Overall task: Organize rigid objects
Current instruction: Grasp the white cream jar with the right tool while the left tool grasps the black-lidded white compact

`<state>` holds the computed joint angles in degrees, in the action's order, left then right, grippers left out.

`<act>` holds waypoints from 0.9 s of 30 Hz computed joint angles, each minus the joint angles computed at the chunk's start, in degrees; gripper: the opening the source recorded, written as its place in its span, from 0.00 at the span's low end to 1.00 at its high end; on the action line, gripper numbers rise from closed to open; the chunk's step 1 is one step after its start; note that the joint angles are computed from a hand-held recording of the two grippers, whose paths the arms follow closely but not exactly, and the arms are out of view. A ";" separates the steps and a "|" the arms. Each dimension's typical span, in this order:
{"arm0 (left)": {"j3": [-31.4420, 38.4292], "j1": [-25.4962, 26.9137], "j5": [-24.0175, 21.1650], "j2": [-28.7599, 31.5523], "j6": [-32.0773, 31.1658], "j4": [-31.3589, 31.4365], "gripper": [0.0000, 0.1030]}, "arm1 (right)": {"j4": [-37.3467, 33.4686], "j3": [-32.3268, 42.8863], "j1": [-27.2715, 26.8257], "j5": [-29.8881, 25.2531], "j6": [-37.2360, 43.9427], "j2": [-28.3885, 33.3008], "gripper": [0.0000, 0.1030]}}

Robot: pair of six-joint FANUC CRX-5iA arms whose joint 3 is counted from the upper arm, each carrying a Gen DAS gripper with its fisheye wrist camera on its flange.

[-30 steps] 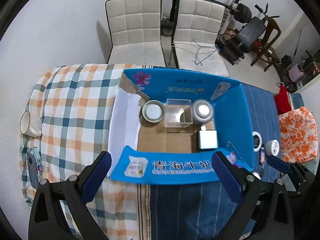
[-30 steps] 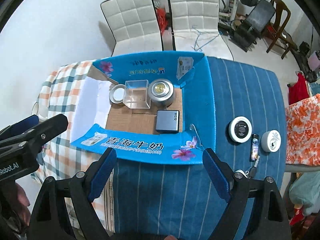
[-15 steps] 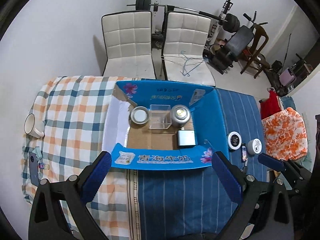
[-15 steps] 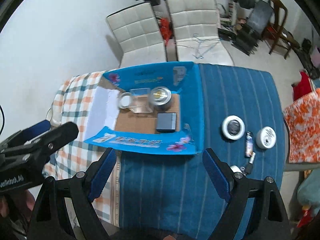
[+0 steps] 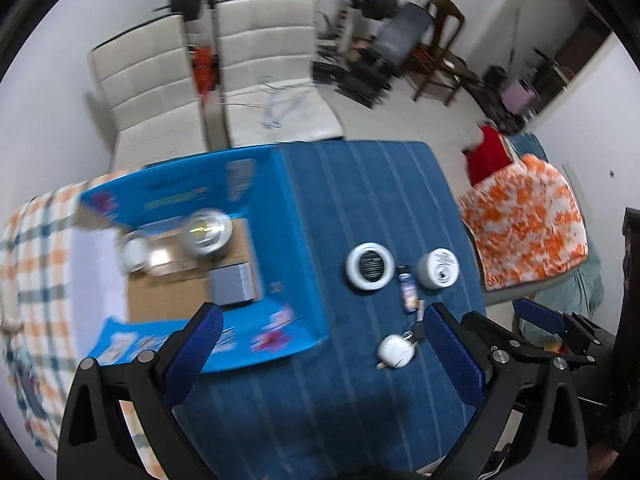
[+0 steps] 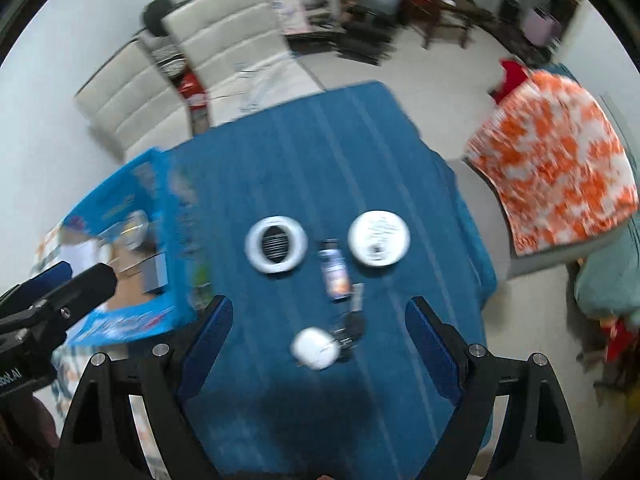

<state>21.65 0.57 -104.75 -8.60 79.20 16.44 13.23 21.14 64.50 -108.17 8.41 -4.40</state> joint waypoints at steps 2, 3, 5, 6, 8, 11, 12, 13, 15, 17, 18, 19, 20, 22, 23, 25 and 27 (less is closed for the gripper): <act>0.15 -5.37 1.45 2.20 2.39 -1.83 1.00 | -1.02 -5.41 -2.50 2.25 -0.94 -2.94 0.88; 0.22 -7.14 2.12 2.96 3.10 -2.84 1.00 | -1.58 -8.02 -3.65 3.53 -1.38 -4.41 0.88; 0.91 -11.41 2.86 5.70 4.88 -5.60 1.00 | -4.10 -12.55 -7.49 6.23 -1.03 -6.35 0.88; 0.97 -12.74 3.08 6.82 5.51 -6.18 1.00 | -5.68 -14.68 -9.67 8.05 -0.44 -7.12 0.88; 1.00 -15.31 3.69 9.55 7.06 -7.60 1.00 | -7.11 -17.36 -12.47 10.35 0.92 -7.35 0.88; 0.53 -17.11 4.28 12.80 8.98 -8.91 1.00 | -9.16 -20.19 -15.77 13.54 4.23 -6.63 0.87; 0.46 -17.71 4.39 14.00 9.78 -9.22 1.00 | -9.69 -21.00 -16.46 14.80 5.50 -6.47 0.87; 0.32 -18.10 4.32 15.10 10.35 -9.29 1.00 | -10.05 -21.68 -17.17 15.62 7.39 -5.85 0.87; -0.49 -18.18 4.33 16.82 10.97 -8.06 1.00 | -10.05 -22.27 -17.66 16.11 9.12 -4.89 0.87; -0.71 -18.78 4.32 18.52 11.10 -8.12 1.00 | -10.99 -22.95 -18.34 17.58 10.22 -4.57 0.87; -0.77 -19.15 4.35 18.92 10.92 -8.59 1.00 | -11.31 -23.06 -18.61 18.12 10.72 -4.30 0.88; -0.58 -19.69 4.03 19.52 10.65 -9.26 1.00 | -11.46 -23.02 -18.83 18.41 11.26 -4.01 0.88; -0.75 -20.11 3.78 19.97 10.31 -9.53 1.00 | -11.43 -23.04 -18.87 18.54 11.80 -3.63 0.88; -1.23 -20.64 3.25 20.71 9.94 -9.58 1.00 | -11.49 -23.05 -18.93 18.53 13.35 -2.71 0.87; -1.52 -20.97 2.97 20.98 9.97 -9.80 1.00 | -11.86 -23.19 -19.24 18.64 14.13 -2.40 0.87; -2.11 -21.08 2.89 21.33 10.45 -9.65 1.00 | -12.31 -23.55 -19.73 18.73 15.10 -2.30 0.88; -2.60 -21.42 2.55 21.83 10.90 -9.95 0.99 | -12.55 -24.06 -20.10 18.89 15.80 -2.12 0.87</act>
<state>19.05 -20.85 -102.20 13.23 90.10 6.49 0.68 -2.92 44.39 -89.28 24.20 -6.52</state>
